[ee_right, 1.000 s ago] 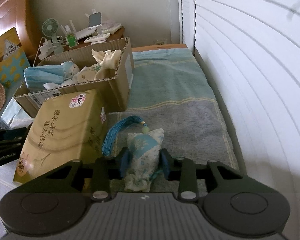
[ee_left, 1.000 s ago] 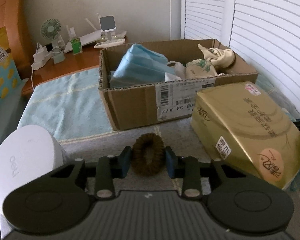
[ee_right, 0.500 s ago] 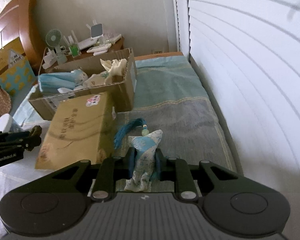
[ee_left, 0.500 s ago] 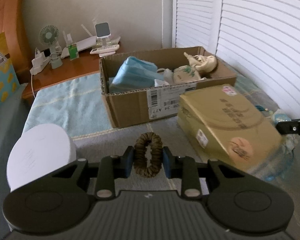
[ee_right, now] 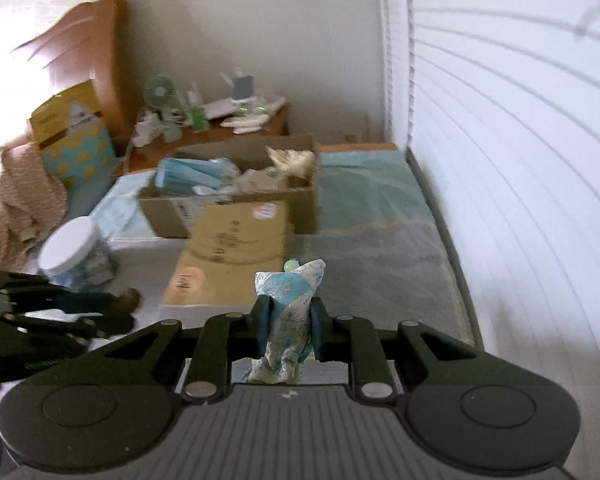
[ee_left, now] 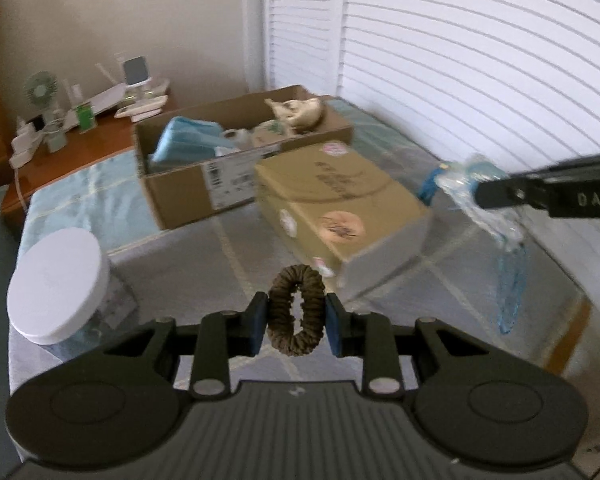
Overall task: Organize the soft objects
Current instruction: 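Carry bundle over cardboard box with right gripper and release it inside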
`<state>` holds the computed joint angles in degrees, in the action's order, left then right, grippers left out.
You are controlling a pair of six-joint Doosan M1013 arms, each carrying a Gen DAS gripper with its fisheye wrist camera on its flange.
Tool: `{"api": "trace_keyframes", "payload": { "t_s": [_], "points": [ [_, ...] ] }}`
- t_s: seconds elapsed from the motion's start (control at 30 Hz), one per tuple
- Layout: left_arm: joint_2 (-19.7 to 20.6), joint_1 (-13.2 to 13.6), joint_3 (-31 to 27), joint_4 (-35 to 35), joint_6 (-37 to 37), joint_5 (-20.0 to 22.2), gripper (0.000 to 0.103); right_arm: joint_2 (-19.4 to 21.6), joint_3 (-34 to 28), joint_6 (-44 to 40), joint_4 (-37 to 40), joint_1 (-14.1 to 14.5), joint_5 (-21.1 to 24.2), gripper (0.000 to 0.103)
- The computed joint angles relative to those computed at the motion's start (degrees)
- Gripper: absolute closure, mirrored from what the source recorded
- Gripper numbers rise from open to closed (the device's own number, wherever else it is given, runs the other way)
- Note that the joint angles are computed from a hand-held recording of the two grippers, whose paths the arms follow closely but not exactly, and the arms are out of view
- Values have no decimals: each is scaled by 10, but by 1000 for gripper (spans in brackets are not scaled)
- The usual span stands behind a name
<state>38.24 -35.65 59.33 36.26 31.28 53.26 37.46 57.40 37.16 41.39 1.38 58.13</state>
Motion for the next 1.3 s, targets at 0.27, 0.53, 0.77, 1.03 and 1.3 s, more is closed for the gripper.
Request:
{"api": "trace_keyframes", "payload": {
  "t_s": [0.27,0.53,0.77,1.03,1.3],
  "points": [
    [-12,-8,14,11,0,-37,74,-8,-3,-40,45,2,30,79],
    [-20,-13,28,29,-22,-40,74,17,-55,-50,69,20,47,79],
    [-25,-12,38,36,-42,-33,74,66,-149,-14,49,43,59,79],
    [-24,-9,40,32,-42,-30,74,153,-315,67,-7,69,92,79],
    [-20,-7,35,27,-44,-24,74,247,-489,141,-45,84,142,60]
  ]
}}
